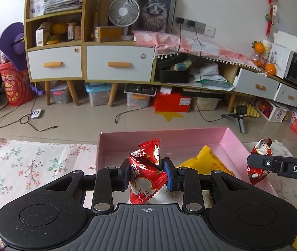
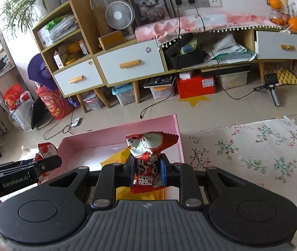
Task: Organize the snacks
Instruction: 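Carry the red packet into the pink box and open the left tool while the right drops its packet, then withdraw both open tools from the box back over the table snacks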
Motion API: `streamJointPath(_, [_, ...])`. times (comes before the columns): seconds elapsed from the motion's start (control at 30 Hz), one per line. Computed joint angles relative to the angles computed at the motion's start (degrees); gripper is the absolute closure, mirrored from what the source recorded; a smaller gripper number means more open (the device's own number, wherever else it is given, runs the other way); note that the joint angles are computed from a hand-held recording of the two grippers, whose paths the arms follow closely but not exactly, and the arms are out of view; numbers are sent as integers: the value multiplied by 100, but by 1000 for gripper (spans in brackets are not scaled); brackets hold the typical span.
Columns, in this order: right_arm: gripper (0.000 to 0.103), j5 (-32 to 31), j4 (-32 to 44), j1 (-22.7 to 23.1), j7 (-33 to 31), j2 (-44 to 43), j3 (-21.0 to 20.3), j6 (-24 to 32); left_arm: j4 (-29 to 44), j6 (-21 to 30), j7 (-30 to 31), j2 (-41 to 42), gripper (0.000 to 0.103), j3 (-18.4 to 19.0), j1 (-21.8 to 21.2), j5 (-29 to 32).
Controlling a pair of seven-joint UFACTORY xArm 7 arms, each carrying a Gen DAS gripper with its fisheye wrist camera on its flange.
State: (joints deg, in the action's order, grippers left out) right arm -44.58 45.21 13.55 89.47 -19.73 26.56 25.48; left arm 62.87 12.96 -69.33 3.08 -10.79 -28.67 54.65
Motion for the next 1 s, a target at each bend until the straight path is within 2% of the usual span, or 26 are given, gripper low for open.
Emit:
streamJointPath(0.2, [82, -151, 119, 49, -102, 278, -83, 70, 319, 87, -35, 350, 73, 126, -160, 151])
streamJointPath(0.33, [82, -165, 122, 141, -114, 307, -196, 73, 398, 37, -142, 450, 68, 252, -274, 297])
streamJointPath(0.37, [78, -163, 143, 147, -109, 331, -221, 49, 409, 76, -104, 463, 65, 257, -294, 268])
streamJointPath(0.4, [76, -148, 150, 154, -69, 325, -234, 57, 427, 117, -131, 477, 56, 273, -322, 290])
streamJointPath(0.43, [69, -101, 124, 177, -25, 272, -251, 60, 428, 161, -258, 467, 43, 303, -364, 399])
streamJointPath(0.47, [60, -105, 129, 157, 5, 288, -275, -15, 411, 182, -419, 442, 38, 328, -394, 537])
streamJointPath(0.5, [57, -88, 95, 157, 32, 242, -290, -70, 401, 200, -525, 420, 32, 329, -403, 626])
streamJointPath(0.7, [48, 238, -8, 202, -217, -23, -247, 53, 202, 370, -405, 152, 23, 139, -312, 457])
streamJointPath(1.0, [37, 824, -125, 246, -614, -477, -66, 428, -332, 628, 48, -485, 12, -286, -102, -321])
